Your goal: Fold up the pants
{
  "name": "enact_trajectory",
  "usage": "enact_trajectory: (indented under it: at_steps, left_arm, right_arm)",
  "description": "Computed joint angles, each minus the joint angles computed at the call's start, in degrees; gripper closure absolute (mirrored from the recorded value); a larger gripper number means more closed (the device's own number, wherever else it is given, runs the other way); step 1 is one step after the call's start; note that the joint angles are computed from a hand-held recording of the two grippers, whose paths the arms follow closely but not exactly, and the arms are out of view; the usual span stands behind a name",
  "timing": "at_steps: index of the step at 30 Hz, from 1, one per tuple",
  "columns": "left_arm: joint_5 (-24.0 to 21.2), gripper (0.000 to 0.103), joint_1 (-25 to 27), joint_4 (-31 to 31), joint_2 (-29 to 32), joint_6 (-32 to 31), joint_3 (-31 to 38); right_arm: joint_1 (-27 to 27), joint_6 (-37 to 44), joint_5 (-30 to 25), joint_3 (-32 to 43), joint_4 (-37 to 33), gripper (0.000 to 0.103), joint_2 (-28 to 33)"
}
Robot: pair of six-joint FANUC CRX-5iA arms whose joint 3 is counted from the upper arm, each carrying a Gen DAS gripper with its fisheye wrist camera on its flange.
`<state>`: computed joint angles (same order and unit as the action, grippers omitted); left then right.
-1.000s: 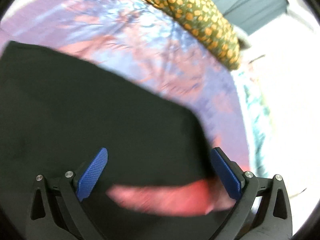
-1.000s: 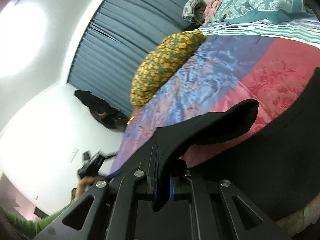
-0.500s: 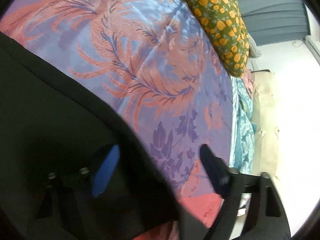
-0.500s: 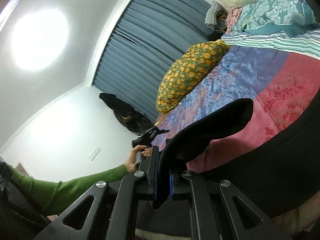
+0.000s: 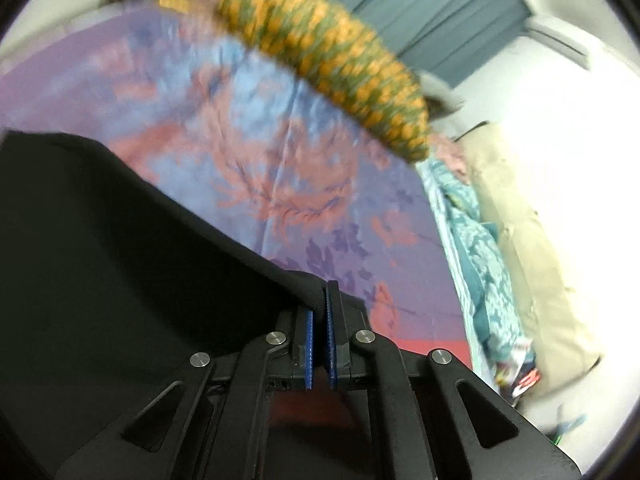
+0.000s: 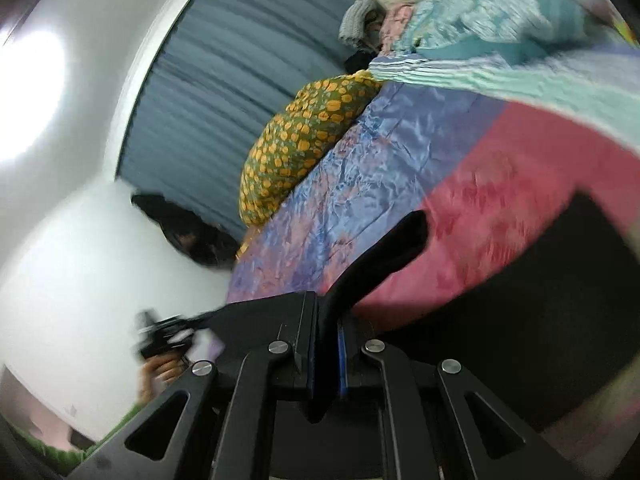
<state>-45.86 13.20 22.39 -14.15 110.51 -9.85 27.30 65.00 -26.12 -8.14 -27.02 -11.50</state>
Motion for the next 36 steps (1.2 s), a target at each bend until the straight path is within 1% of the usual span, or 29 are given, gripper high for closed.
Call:
enact_trajectory:
  at_steps: [2, 3, 5, 6, 8, 10, 11, 14, 15, 18, 25, 31, 33, 36]
  left_arm:
    - [-2.2, 0.097, -2.71, -8.07, -7.08, 7.42, -2.52]
    - [-4.09, 0.097, -4.63, -11.68, -9.81, 11.54, -3.89]
    - [-8.8, 0.097, -9.18, -17.77, -13.2, 19.98, -6.62]
    - [-10.24, 0.097, -11.34, -19.82, -13.85, 23.48, -8.12]
    - [-11.75, 0.097, -14.2, -22.28, -13.85, 27.6, -9.53]
    - [-13.23, 0.097, -17.56, -25.97, -12.73, 31.39, -8.25]
    - [-13.79, 0.097, -19.24, -27.8, -11.99, 32.61, -7.05]
    - [-14.99, 0.097, -23.03, -31.27, -10.62, 33.47, -4.15]
    - [-14.76, 0.097, -23.33, -31.13, -10.69, 33.12, -4.22]
    - [-15.28, 0.097, -25.73, -31.49, -9.64, 32.94, -3.31]
    - [-14.07, 0.097, -28.17, -28.77, -7.19, 30.12, -3.42]
    - [-14.33, 0.097, -31.57, -28.48, -4.07, 27.16, -0.97]
    - [-15.13, 0.097, -32.66, -28.5, -3.33, 26.68, -0.62]
    - [-15.51, 0.098, -32.3, -26.89, -2.69, 26.26, -1.38]
  right_arm:
    - [-2.92, 3.95, -9.2, 5.51, 0.29, 0.094, 2.69]
    - [-4.01, 5.26, -15.3, 8.73, 2.06, 0.094, 4.88]
    - [-3.72, 3.62, -21.42, 10.49, 8.44, 0.094, 6.97]
    - [-3.98, 3.87, -25.09, 11.77, 10.39, 0.094, 8.7]
    - [-4.73, 5.66, -31.24, 13.84, 11.4, 0.094, 11.52]
    - [-3.08, 6.23, -36.97, 15.51, 15.92, 0.094, 14.36]
    - [-1.56, 5.68, -38.83, 15.69, 19.41, 0.094, 15.16]
    - [1.96, 3.36, -39.16, 13.67, 28.82, 0.094, 14.71]
    - [2.13, 2.35, -39.02, 13.12, 30.14, 0.094, 14.47]
    - [1.85, -0.58, -38.13, 10.86, 32.45, 0.094, 12.96]
    - [1.8, -4.55, -37.38, 7.16, 38.99, 0.094, 11.11]
    - [1.55, -7.21, -36.36, 5.79, 45.09, 0.095, 11.96]
    - [0.39, -7.6, -36.39, 5.95, 44.52, 0.095, 12.6]
    - [-0.49, -7.34, -36.35, 5.92, 43.64, 0.095, 13.27]
